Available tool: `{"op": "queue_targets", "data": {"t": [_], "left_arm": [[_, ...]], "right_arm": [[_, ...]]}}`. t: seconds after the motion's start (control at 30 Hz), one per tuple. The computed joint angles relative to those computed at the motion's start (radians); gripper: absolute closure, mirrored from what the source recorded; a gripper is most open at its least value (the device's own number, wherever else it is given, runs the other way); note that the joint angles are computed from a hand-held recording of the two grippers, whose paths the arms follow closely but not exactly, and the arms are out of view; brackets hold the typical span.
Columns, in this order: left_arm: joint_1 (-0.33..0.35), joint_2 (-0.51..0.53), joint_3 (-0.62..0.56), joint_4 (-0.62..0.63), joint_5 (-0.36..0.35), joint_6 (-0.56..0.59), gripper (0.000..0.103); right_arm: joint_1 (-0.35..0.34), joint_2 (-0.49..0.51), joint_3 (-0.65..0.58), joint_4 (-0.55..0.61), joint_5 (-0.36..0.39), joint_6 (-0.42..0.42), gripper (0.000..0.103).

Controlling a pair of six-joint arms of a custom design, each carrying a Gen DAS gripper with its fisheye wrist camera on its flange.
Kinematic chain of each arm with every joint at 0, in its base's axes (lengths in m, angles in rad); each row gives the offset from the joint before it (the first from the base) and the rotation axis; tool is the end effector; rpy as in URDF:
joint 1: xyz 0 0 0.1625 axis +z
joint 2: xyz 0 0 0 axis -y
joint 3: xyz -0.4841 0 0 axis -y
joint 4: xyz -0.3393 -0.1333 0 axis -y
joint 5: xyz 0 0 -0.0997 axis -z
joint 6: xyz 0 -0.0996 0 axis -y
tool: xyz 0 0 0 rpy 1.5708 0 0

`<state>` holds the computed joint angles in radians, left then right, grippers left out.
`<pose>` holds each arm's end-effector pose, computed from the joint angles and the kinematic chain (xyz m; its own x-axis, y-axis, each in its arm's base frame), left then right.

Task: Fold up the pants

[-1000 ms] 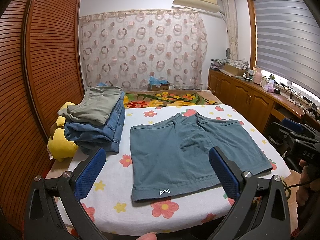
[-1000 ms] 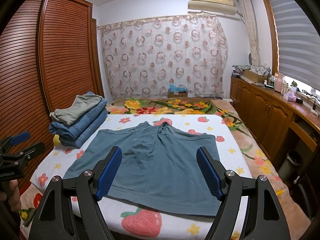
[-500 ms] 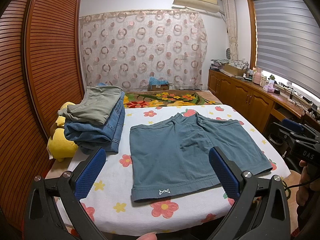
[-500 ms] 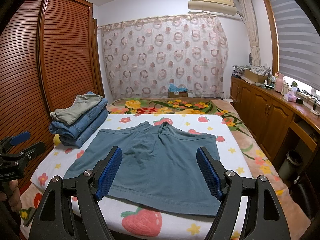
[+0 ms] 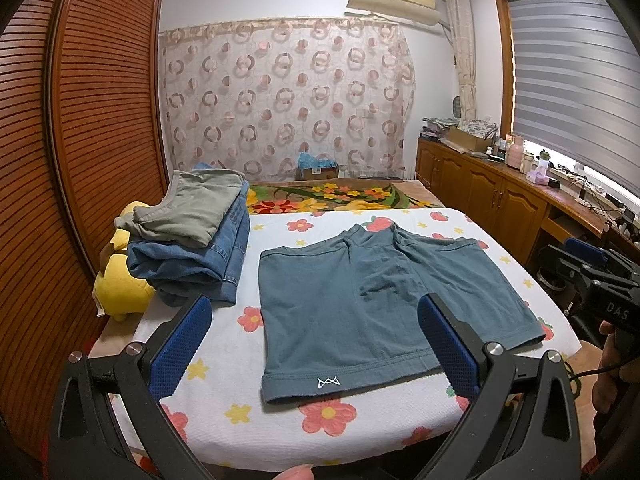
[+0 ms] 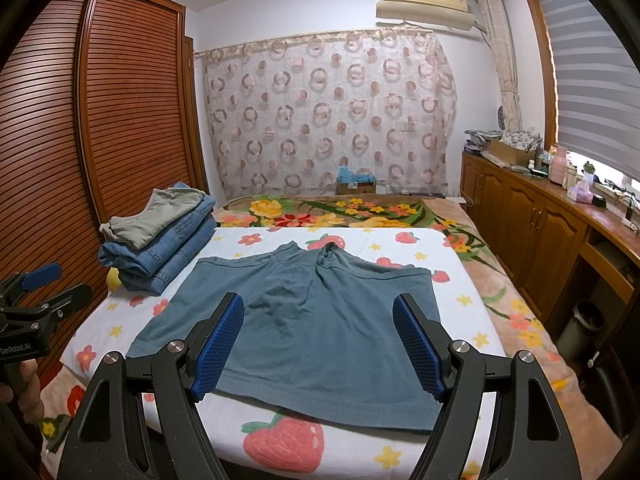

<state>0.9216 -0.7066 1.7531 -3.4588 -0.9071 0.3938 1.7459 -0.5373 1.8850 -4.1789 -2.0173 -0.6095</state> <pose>-0.2457 -0.6458 0.2051 -0.6813 0.3055 -0.6652 0.7193 0.4478 -0.5311 0.1946 -0.5819 0.1469 -0.7565 0.0310 0.6532 -0.5931 0.3884 -0.7053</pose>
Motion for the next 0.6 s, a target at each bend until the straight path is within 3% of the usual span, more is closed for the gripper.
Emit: {"op": "queue_targets", "data": {"t": [0.23, 0.6], "left_arm": [[0.01, 0.002, -0.007, 0.084, -0.007, -0.045, 0.0], [0.073, 0.014, -0.035, 0.158, -0.079, -0.048, 0.0]], "right_arm": [[-0.011, 0.007, -0.004, 0.023, -0.009, 0.006, 0.024], [-0.018, -0.002, -0.018, 0.091, -0.041, 0.024, 0.024]]}}
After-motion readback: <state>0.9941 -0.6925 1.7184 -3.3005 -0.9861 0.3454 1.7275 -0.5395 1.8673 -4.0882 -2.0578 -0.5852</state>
